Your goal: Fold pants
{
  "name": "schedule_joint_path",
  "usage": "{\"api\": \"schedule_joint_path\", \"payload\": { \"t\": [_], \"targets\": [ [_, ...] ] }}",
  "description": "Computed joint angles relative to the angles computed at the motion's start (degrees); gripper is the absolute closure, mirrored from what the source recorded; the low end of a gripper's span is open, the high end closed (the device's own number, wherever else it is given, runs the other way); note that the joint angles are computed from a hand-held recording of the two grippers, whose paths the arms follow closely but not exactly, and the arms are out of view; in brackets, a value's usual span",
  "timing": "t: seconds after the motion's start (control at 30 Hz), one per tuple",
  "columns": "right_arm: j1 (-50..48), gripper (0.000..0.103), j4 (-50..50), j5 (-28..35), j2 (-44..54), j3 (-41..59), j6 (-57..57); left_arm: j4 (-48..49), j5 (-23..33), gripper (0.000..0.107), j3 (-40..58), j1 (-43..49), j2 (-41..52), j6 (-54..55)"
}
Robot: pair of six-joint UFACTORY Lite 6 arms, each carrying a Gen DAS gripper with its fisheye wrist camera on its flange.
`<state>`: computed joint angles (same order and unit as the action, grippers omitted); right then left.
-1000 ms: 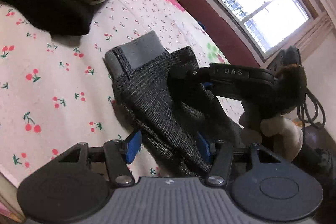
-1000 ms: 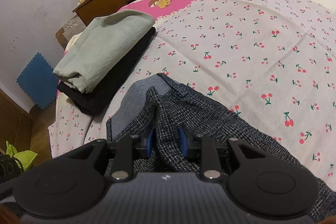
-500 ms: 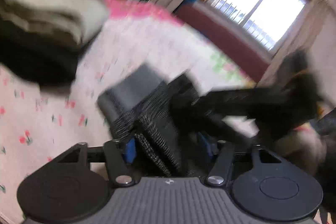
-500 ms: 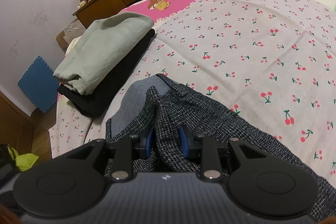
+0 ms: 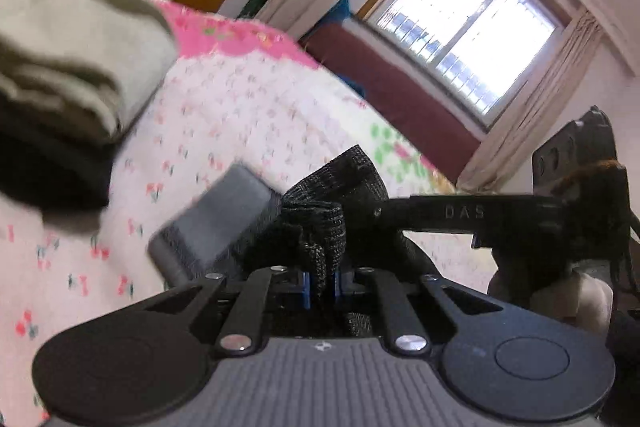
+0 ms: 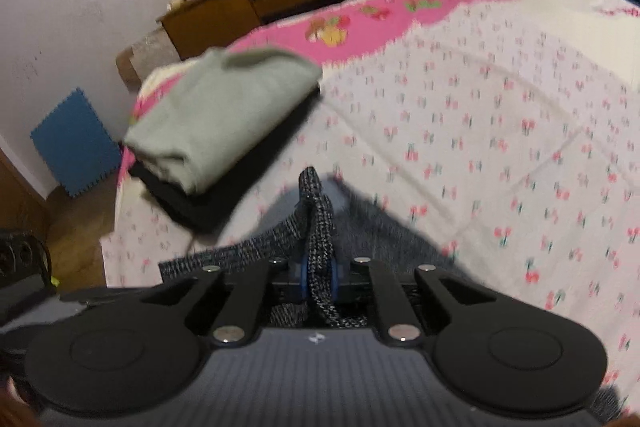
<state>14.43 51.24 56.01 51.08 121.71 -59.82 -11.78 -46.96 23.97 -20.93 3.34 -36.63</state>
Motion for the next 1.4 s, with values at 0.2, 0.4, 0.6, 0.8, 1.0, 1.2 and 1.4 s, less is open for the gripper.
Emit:
{"api": "schedule_joint_path", "payload": {
  "t": [0.2,0.4,0.6,0.8,1.0,1.2,1.4],
  "targets": [
    [4.1,0.079,-5.1,-2.1,13.5,16.1,7.3,-3.8,1.1,0.077,1.3,2.2,6.0,2.5],
    [0.6,0.064,6.3,-14.2,-3.5,-11.1,-4.2,-16.3,3.4,0.065,-0.8,-2.0,1.9,15.1],
    [-16.8,0.055,17.9,-15.2,-22.3,-36.9,-17.4,-36.6,5.2,0.065,-4.3,-7.1,-7.2,34.6],
    [-37.3,0.053,16.9,-16.0,-26.5,-46.8,-15.6,-30.5,8.0,0.063,7.6,-14.2,1.1,38.4],
    [-51.9,0.053,16.4,-3.6,-20.7,-46.6,-15.4,-26.9,15.5,0.063,28.7,-19.1,17.3,45.8],
    [-56.2,0.039,14.0,18.1,-2.2,-33.7,-10.9,-32.7,24.7,0.061,42.5,-19.4,27.1,53.4],
    [-54.3,0.078,18.9,27.7,-2.2,-35.8,-14.9,-49.2,24.5,0.057,48.7,-22.6,31.8,70.7]
  ]
}}
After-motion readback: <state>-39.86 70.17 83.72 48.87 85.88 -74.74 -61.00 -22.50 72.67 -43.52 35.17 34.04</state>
